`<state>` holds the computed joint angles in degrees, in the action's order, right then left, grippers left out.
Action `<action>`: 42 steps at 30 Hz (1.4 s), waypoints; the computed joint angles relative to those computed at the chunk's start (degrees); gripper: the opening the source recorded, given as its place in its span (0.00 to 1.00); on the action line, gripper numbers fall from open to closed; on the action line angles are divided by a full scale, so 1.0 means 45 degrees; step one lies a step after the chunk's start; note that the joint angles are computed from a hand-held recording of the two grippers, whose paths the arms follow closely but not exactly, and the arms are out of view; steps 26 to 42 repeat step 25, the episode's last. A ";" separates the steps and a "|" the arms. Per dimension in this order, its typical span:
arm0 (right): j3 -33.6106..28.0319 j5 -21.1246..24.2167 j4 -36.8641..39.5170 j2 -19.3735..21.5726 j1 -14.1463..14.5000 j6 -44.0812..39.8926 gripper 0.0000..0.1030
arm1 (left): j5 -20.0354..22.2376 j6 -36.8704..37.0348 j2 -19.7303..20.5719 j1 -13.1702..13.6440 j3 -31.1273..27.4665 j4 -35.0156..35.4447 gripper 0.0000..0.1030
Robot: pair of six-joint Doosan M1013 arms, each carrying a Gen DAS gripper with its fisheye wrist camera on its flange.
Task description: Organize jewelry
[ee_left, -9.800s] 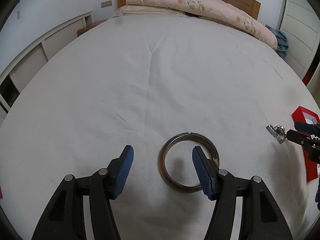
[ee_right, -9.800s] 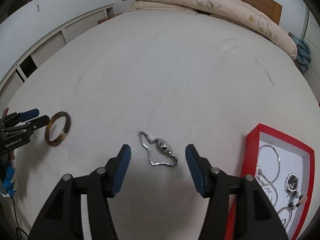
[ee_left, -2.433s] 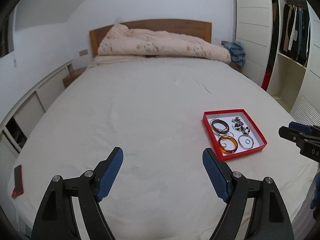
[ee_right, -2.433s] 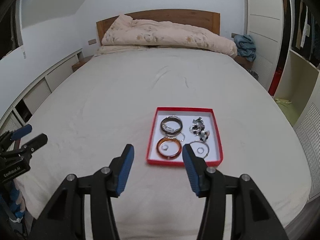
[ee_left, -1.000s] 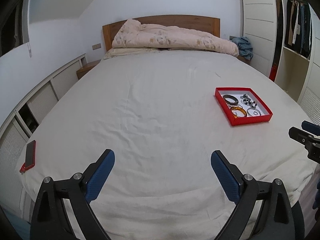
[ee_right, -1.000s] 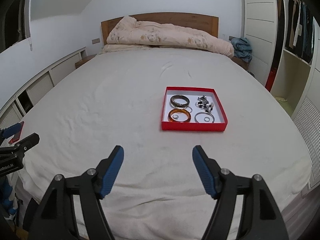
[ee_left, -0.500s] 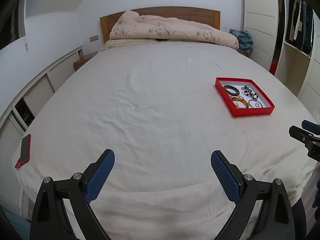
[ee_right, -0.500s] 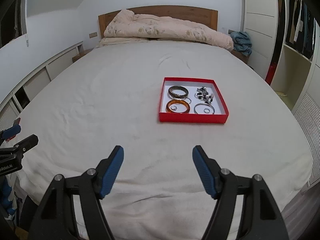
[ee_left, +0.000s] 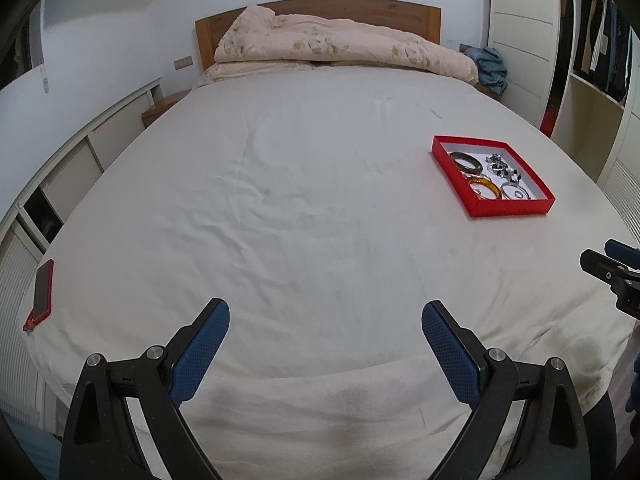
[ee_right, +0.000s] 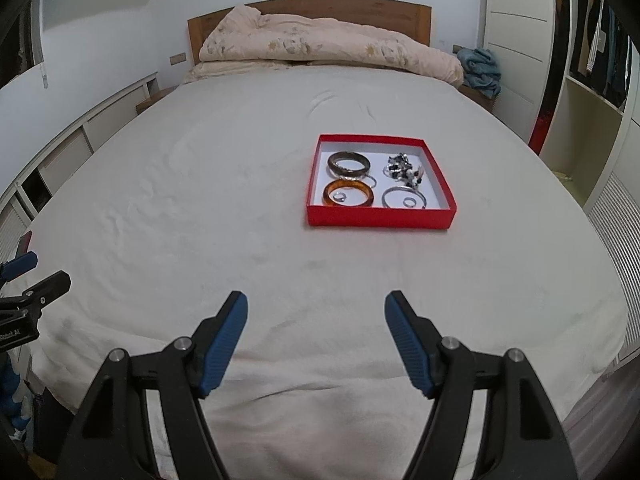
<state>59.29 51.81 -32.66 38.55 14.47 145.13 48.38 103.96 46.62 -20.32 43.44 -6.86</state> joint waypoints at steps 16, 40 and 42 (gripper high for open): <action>-0.0230 0.0329 0.0445 0.0261 -0.0097 -0.0276 0.68 | 0.0762 -0.0147 0.0515 0.0034 -0.0692 0.0020 0.93; -0.0340 0.0515 0.0680 0.0401 -0.0140 -0.0414 0.68 | 0.1093 -0.0177 0.0754 0.0082 -0.1050 -0.0119 0.93; -0.0340 0.0515 0.0680 0.0401 -0.0140 -0.0414 0.68 | 0.1093 -0.0177 0.0754 0.0082 -0.1050 -0.0119 0.93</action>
